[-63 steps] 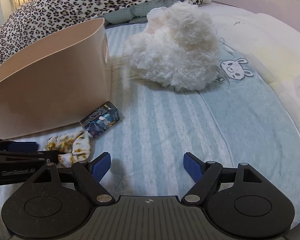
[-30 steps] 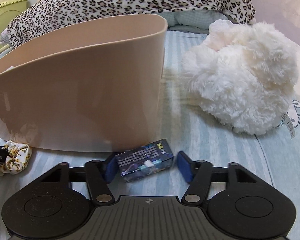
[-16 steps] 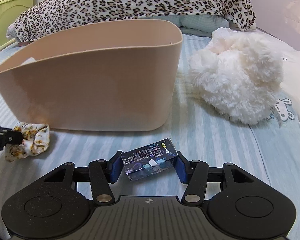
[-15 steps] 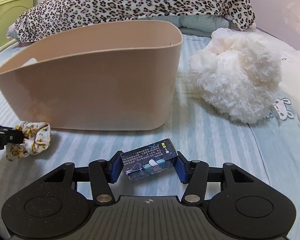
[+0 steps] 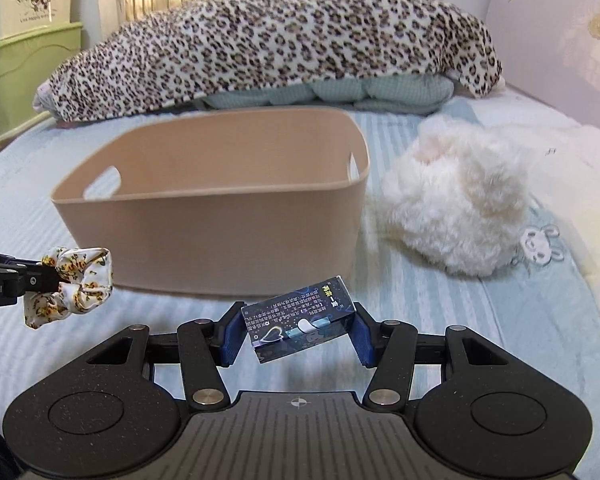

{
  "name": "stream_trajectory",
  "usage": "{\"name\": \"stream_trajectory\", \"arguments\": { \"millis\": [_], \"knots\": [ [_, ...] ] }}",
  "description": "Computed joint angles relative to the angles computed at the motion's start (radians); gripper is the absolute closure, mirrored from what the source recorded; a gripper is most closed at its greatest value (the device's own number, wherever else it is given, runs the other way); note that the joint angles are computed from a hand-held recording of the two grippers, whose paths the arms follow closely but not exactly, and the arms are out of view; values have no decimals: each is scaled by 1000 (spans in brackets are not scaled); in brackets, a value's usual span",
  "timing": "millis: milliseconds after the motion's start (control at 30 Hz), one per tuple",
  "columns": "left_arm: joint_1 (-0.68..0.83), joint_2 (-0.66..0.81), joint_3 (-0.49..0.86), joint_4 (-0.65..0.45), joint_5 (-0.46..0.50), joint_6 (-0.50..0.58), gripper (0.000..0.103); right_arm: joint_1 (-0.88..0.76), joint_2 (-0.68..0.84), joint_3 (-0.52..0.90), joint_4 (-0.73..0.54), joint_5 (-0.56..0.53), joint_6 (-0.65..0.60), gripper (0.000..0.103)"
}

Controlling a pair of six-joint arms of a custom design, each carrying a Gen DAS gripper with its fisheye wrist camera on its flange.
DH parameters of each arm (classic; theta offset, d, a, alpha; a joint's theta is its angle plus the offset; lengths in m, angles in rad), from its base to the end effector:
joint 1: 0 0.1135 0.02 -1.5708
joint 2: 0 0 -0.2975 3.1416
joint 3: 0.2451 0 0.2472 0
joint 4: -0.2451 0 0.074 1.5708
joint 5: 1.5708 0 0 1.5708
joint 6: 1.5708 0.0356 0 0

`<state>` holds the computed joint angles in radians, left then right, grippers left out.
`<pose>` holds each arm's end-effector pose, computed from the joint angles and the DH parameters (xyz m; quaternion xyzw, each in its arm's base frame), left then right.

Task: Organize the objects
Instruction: 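Carry the scrunchie and dark blue box over the basket and release both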

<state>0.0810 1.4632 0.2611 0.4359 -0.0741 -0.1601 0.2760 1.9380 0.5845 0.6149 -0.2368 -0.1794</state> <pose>0.2084 0.0196 0.1313 -0.1250 0.9111 0.0186 0.3923 0.3031 0.0945 0.0968 -0.2515 0.8740 0.1273 0.3957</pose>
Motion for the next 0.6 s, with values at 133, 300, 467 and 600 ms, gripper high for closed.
{"name": "stream_trajectory", "arguments": {
  "millis": [133, 300, 467, 600],
  "knots": [
    [2, -122, -2, -68, 9, 15, 99, 6, -69, -14, -9, -7, 8, 52],
    [-8, -216, 31, -130, -7, 39, 99, 16, -143, 5, -39, -30, 38, 52],
    [-26, -205, 100, -139, -34, 46, 99, 35, -149, 66, -48, -9, 58, 52],
    [-26, -130, 175, -122, -56, 45, 99, 59, -129, 139, -57, 24, 72, 52]
  ]
}}
